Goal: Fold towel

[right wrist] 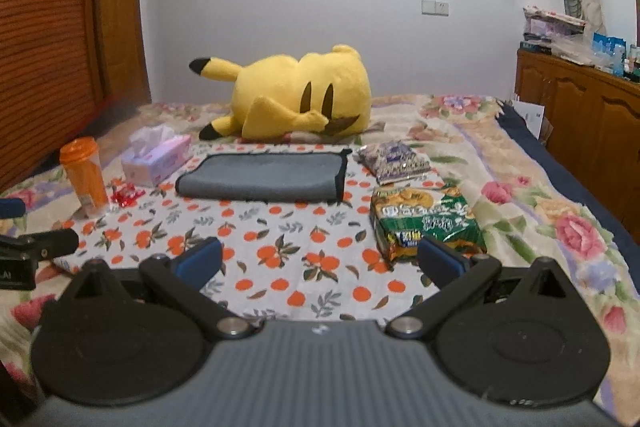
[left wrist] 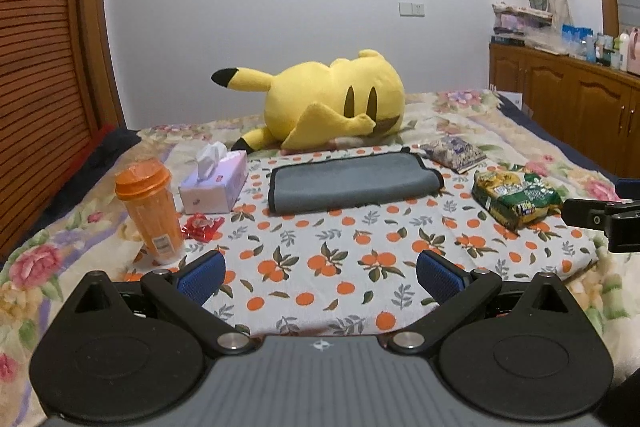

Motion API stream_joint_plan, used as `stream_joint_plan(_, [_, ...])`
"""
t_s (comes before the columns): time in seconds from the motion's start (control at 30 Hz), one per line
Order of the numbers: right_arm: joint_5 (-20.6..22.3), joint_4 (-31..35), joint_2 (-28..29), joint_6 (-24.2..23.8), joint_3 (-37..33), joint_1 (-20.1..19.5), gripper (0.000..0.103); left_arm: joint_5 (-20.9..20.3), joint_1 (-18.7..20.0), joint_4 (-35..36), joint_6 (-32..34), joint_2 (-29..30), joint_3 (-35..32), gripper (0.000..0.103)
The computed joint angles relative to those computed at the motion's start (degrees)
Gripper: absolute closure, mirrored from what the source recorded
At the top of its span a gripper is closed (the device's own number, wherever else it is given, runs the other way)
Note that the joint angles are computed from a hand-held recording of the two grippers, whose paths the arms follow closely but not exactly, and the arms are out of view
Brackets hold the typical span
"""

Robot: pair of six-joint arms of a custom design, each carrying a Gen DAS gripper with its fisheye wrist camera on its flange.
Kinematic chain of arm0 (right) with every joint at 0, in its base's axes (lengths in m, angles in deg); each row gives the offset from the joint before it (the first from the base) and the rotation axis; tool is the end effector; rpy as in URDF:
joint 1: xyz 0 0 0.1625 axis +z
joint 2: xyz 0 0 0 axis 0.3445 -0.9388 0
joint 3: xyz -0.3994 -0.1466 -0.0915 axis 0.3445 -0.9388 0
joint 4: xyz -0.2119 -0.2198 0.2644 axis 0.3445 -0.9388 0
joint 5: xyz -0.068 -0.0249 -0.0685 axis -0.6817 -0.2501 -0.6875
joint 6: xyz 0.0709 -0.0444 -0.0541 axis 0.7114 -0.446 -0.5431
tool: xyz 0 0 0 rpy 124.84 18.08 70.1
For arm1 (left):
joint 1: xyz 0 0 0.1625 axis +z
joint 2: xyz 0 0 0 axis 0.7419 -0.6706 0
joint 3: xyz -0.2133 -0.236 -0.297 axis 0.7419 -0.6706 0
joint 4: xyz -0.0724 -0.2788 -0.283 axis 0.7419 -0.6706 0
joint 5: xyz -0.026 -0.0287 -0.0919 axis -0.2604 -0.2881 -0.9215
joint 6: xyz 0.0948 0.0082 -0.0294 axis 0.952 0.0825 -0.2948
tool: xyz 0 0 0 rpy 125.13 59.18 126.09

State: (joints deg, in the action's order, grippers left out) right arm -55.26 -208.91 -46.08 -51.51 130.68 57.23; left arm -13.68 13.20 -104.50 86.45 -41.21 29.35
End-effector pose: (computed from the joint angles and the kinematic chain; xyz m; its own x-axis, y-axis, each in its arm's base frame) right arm -0.0592 -0.7670 0.2400 -0.7269 0.2502 0.6395 -0.5271 0.3936 -0.7531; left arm -0.2671 -0.8526 -0.0583 -0.5541 0.4539 -0.6978 0.8295 0.3716 -0.4169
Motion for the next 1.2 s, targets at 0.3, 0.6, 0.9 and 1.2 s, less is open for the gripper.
stream_joint_plan(0.3, [0.8,-1.8,0.2,-0.3,0.0,-0.1,0.0,-1.6,0.1,-3.1,0.5,-0.3,0.9,0.0])
stream_joint_plan(0.6, [1.6,-3.4,0.3,-0.5,0.5,-0.3,0.0,-2.9,0.2,-5.5,1.1,-0.6,1.8,0.0])
stream_joint_plan(0.9, [2.7,-5.2,0.2,-0.6,1.0,-0.4,0.0,-3.4,0.2,-7.0,1.5,-0.6,2.1,0.0])
stream_joint_plan(1.2, [4.7,-7.7,0.3,-1.3,1.4,-0.6,0.0,-4.6,0.4,-8.5,1.4,-0.9,2.5,0.0])
